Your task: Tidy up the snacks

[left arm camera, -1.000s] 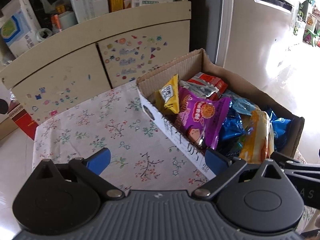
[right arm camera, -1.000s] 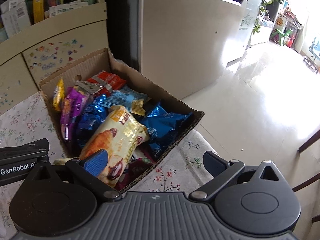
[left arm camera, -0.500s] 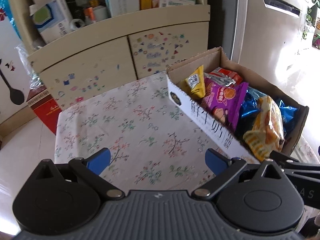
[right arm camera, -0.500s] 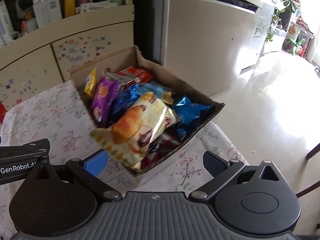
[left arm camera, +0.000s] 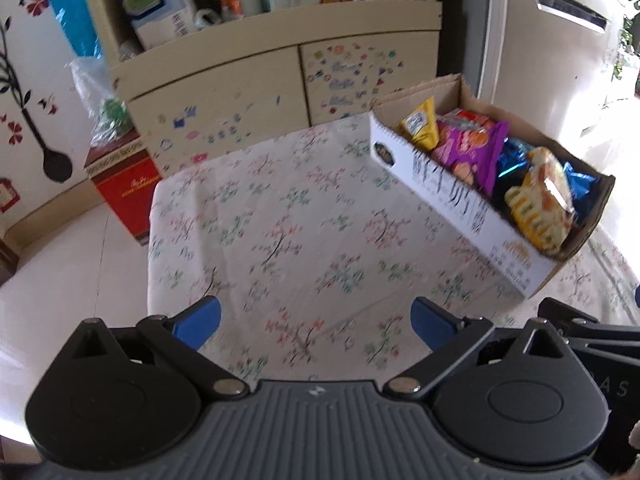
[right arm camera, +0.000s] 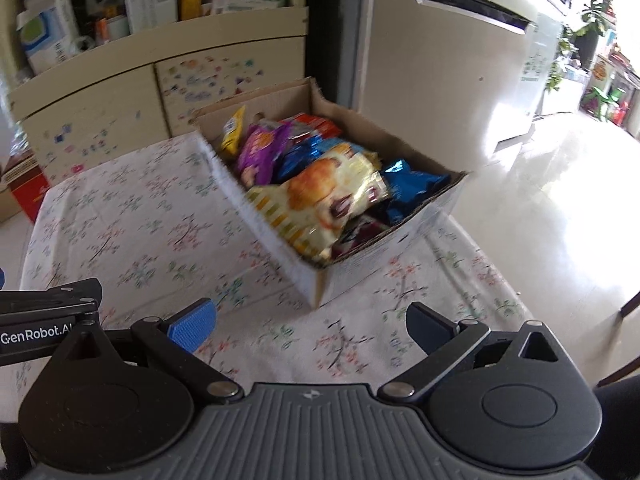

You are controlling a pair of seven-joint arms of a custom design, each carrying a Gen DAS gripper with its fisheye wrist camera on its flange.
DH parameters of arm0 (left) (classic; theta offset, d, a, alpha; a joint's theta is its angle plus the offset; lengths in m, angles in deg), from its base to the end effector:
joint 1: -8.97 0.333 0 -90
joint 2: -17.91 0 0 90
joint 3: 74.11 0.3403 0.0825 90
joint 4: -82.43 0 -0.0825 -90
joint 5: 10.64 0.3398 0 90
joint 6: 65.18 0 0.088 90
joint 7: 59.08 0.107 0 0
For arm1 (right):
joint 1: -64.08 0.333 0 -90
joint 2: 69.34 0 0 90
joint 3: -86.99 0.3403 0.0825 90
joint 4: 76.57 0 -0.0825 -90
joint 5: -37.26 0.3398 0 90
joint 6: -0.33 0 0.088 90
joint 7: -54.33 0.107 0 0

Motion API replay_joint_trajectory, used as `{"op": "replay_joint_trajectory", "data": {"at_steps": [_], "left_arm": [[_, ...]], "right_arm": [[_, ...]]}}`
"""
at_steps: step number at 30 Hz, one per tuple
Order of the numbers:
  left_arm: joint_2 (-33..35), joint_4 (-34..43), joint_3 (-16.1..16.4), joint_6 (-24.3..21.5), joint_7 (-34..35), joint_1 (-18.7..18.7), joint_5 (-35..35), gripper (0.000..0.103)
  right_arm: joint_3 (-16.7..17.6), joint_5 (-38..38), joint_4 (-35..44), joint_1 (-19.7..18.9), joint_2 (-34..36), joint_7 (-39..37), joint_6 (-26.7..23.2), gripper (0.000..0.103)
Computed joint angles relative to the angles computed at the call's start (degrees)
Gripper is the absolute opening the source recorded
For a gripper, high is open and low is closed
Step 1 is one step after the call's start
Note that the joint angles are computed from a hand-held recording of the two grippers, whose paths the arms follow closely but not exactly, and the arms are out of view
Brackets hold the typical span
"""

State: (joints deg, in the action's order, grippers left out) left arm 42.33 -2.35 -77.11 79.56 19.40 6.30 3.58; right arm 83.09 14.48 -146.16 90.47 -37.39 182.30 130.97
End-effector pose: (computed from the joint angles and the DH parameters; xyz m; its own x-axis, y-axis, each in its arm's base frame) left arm 0.6945 -0.0637 0.5391 -0.0120 -0.9955 -0.0945 -0.8024 0.0660 -0.5931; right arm 0.6709 0.2841 0.5430 -0.0876 -0.9942 0.0617 -0.8058 0.0343 -0.5912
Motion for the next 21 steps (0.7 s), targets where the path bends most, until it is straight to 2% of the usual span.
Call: {"op": "replay_joint_trajectory", "data": {"at_steps": [5,8,15,18,21], "left_arm": [[-0.33,-2.39,-0.19,-0.94,-0.27,1.43,-2.04,0.102],[-0.29,-3.46,0.97,-1.3,-2.02,1.02,-0.58,0.102],[0.41,-3.62,1.14,-2.48,-3.93,2.38,-1.47,0.102],[0.7,-3.04,1.23,-2.7,-4.81,2.82,-1.71,0.102],[0.86,-2.49,1.14,-2.53,-5.49,3.53,-2.67,0.102]], "right_arm": [[0.37,-0.14,-1.28,0.24,1.09,-2.01,2.6,0.103],[0.63,0.68,-1.04,0.22,2.23,-2.93,2.66,0.103],[1.81,3.28,-1.86,0.11,4.8,-6.76,6.82,0.103],[2.45,5.25,-0.92,-0.12,6.55,-8.78,9.02,0.103],[2.33,6.65,1.95,0.31,9.12,-10.74,9.06,0.103]]}}
